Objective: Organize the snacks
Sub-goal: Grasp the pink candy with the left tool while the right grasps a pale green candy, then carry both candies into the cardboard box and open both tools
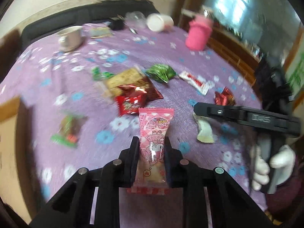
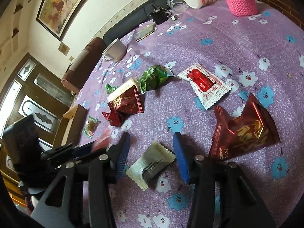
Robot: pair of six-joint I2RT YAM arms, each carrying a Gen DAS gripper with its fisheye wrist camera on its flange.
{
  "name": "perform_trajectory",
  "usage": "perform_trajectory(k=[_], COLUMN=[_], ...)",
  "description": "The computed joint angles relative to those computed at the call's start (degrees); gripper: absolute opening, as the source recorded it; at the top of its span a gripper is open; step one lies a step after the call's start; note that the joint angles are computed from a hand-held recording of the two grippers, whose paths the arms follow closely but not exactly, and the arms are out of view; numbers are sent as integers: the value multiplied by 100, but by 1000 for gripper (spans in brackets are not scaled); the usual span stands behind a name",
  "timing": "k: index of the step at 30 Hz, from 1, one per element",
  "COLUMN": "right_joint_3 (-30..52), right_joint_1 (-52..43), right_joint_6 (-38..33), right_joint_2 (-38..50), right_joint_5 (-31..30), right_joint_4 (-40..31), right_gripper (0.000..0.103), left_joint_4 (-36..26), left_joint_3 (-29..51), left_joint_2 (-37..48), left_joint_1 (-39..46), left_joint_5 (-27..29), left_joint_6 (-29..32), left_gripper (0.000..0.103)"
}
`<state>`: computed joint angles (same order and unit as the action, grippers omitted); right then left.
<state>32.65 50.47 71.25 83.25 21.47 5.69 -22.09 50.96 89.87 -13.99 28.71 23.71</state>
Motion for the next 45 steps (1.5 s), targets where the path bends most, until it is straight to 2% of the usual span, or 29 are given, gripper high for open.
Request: perform_trajectory(k=[1,5,8,14,15,16,18,20,25,30,32,36,41,45], right_joint_3=[23,631,966,2163,2427,2709,3020,2996,2405,3029,3532,4810,6569,8488], right_joint_1=[15,479,711,676,712,759,887,997,1215,1341,1325,1146,1017,959], right_joint_6=[14,574,899,767,730,700,641,710,688,-200,-616,-1349,-1825,-2195], right_joint_2=[4,103,312,1215,1429,1652,1899,1877,1245,1367,1695,2642,3825,5023], right_joint_5=[30,585,655,737,853,969,1142,1210,1291,1224,986,119,-681,-989], right_joint_4=[-56,-1445,-1920,-2964,-3253,-3621,-4030,-4079,-3265,-2861,-2749,-2571,-2779,-3545], right_gripper=[48,48,48,48,44,31,31,30,26,26,26,27,27,27], left_joint_4=[-30,-351,-506,-504,-555,-606,-651,-722,-652,-525,-493,-601,-697,-901], left_joint_3=[-100,-348,-431,-530,-511,-491,-458,-383,-99,355,464,762,1021,1222], left_joint_2=[-160,-763,-1039,-1143,-1112,-1085,-1018,-908,-461,197,331,668,959,1143], left_joint_1=[170,962,1406,1973,2128,2256,2559,2867,3476,3929,4036,4275,4452,4644], left_joint_5=[159,854,1162,1461,1535,1599,1705,1822,1923,1856,1783,1685,1685,1956], left_joint_6=[-11,135,244,349,405,465,568,690,650,332,257,205,50,-8], left_gripper=[24,23,23,23,23,23,23,23,23,23,23,23,25,46])
